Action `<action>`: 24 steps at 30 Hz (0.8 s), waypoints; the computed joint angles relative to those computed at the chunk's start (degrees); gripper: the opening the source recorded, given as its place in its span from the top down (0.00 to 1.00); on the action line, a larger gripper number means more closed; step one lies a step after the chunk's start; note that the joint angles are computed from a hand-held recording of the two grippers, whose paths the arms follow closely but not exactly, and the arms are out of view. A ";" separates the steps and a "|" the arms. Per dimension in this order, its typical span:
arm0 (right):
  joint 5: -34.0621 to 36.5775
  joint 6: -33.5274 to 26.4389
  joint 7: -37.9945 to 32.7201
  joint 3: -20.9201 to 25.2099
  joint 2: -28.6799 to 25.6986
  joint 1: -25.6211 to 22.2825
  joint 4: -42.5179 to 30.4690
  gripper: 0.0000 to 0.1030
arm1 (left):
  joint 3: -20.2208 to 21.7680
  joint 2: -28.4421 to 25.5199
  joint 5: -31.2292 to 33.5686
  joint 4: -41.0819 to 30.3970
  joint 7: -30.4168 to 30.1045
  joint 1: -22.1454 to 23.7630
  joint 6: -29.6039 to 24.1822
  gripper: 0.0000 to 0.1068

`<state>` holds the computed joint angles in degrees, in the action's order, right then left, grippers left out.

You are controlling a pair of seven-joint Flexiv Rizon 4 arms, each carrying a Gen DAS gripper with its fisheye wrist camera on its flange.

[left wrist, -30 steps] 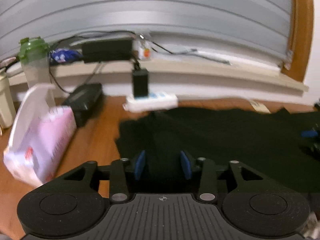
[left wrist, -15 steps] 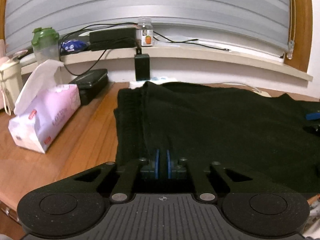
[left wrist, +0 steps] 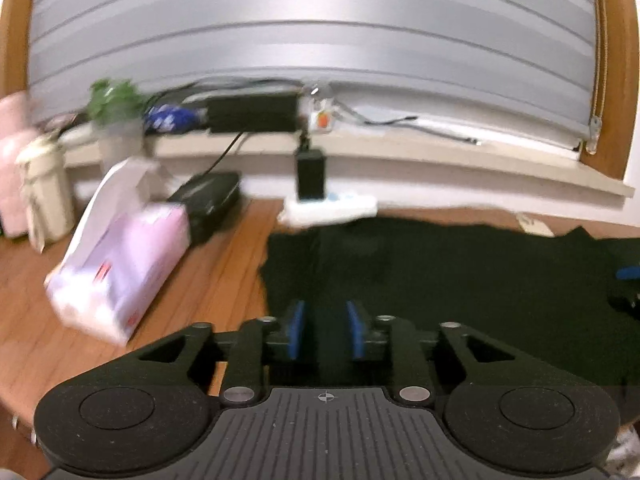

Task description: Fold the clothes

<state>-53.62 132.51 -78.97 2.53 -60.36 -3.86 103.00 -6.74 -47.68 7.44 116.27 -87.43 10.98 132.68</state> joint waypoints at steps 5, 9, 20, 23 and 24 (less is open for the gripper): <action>-3.83 4.10 2.78 0.96 -0.97 -3.16 -0.30 0.26 | -3.51 -4.66 1.04 -10.88 2.85 -3.16 -4.30 0.47; -12.53 8.04 10.28 -1.34 -0.58 -7.12 -0.52 0.44 | -9.21 -10.77 4.53 -22.29 5.51 -4.47 -11.10 0.37; -11.02 13.51 10.68 -8.90 1.17 -11.08 2.25 0.61 | -26.32 -24.79 7.18 -43.66 19.57 -7.69 -28.85 0.29; -11.42 14.00 10.88 -9.57 0.69 -11.80 2.03 0.65 | -27.13 -26.93 4.73 -47.79 23.25 -10.38 -32.21 0.28; -11.27 14.05 10.78 -9.67 0.43 -11.81 1.93 0.65 | -26.86 -27.36 3.97 -48.92 24.40 -11.38 -33.00 0.28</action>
<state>-64.89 146.56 -68.19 -7.14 -59.92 -15.67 104.93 -33.60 -75.04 11.40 67.35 -63.03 -0.40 99.68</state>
